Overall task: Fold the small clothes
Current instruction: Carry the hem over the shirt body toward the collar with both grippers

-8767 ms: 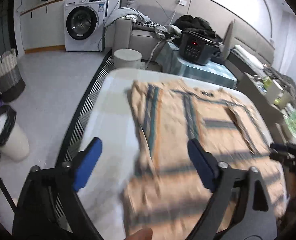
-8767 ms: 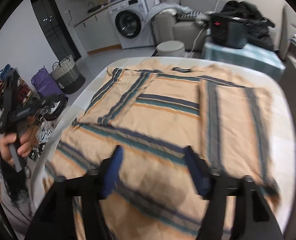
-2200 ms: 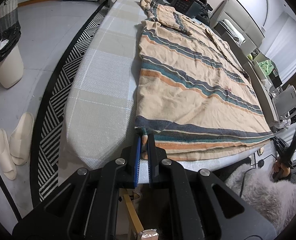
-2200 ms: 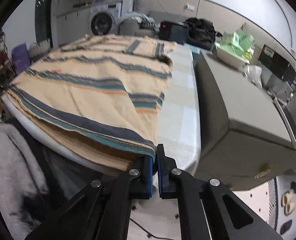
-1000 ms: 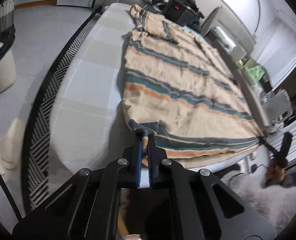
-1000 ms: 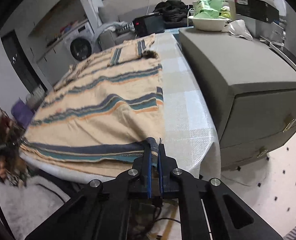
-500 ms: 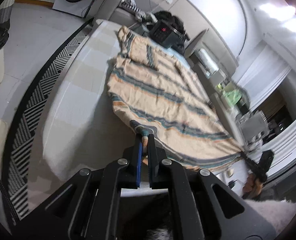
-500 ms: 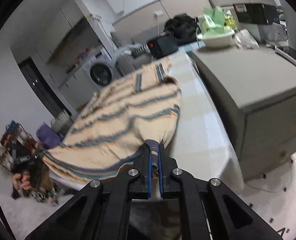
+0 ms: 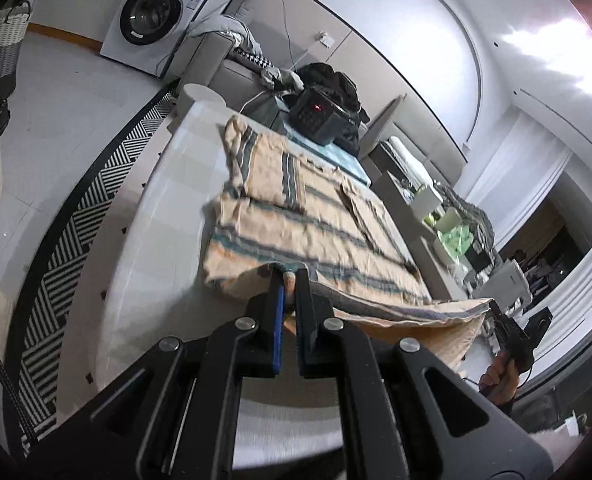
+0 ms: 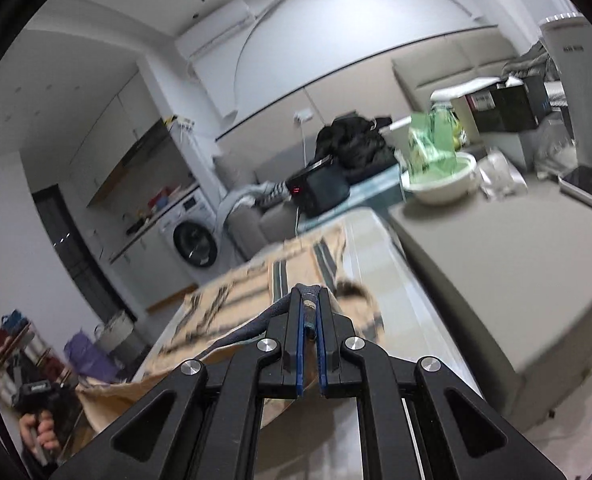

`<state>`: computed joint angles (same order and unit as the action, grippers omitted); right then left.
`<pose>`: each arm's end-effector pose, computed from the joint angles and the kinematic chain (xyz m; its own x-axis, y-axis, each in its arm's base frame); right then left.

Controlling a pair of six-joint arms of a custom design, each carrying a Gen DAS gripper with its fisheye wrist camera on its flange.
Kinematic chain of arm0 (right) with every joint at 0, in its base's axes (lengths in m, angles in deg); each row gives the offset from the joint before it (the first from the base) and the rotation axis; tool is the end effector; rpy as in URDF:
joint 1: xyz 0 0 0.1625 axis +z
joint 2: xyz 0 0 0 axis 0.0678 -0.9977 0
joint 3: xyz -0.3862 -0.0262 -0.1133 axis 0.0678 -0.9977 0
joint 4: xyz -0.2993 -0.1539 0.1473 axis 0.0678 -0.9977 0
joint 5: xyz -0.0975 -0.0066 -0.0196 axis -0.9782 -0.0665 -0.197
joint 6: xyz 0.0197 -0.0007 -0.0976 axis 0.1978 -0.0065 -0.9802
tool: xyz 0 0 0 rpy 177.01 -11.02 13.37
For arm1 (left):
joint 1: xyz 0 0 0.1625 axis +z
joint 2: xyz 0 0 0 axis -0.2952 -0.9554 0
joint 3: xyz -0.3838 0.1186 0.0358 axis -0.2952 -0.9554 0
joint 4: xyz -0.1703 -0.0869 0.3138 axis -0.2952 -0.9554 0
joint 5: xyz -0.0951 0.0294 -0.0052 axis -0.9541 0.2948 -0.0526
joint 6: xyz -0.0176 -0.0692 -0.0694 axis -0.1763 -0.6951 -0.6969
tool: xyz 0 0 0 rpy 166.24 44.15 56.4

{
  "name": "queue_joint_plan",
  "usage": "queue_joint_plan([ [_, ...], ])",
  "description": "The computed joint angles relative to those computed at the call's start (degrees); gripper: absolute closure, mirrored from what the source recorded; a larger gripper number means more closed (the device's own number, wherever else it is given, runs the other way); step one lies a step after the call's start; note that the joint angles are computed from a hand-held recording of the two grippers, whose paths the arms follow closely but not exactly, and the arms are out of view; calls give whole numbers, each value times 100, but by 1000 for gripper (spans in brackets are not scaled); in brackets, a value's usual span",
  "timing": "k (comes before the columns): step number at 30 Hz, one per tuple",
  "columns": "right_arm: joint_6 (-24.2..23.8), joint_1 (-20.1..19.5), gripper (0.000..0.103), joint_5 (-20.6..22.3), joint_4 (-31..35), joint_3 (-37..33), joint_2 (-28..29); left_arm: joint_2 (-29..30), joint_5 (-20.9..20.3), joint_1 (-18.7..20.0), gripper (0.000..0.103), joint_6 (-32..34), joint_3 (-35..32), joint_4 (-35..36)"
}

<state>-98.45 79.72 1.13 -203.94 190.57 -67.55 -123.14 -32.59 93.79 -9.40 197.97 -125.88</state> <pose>0.0990 -0.3488 0.1962 -0.9615 -0.0351 0.2726 -0.2671 0.3533 -0.8966 0.0990 -0.2578 0.4385 -0.9861 0.0625 -0.1542 0.1574 0.6504 -0.7431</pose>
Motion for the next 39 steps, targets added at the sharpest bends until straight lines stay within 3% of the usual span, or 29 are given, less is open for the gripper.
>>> queue_joint_plan([
  [4, 190, 479, 98, -431, 512, -798, -42, 719, -224, 219, 101, 110, -318, -574],
  [10, 444, 779, 98, -783, 1361, -1969, 20, 2002, -524, 536, 101, 225, -1081, -1312],
  [20, 435, 1034, 98, -1662, 2479, -4345, 949, 4264, -485, 743, 101, 114, -2800, -1957],
  [32, 298, 918, 98, -2156, 4536, -7375, 2159, 6852, -469, 1140, 101, -20, -5965, -1370],
  [35, 392, 860, 98, -2281, 5037, -8137, 2503, 7417, -340, 1163, 101, 3, -6813, -991],
  [39, 441, 768, 98, -2572, 6259, -9637, 3215, 8457, 135, 1199, 101, 34, -8404, -154],
])
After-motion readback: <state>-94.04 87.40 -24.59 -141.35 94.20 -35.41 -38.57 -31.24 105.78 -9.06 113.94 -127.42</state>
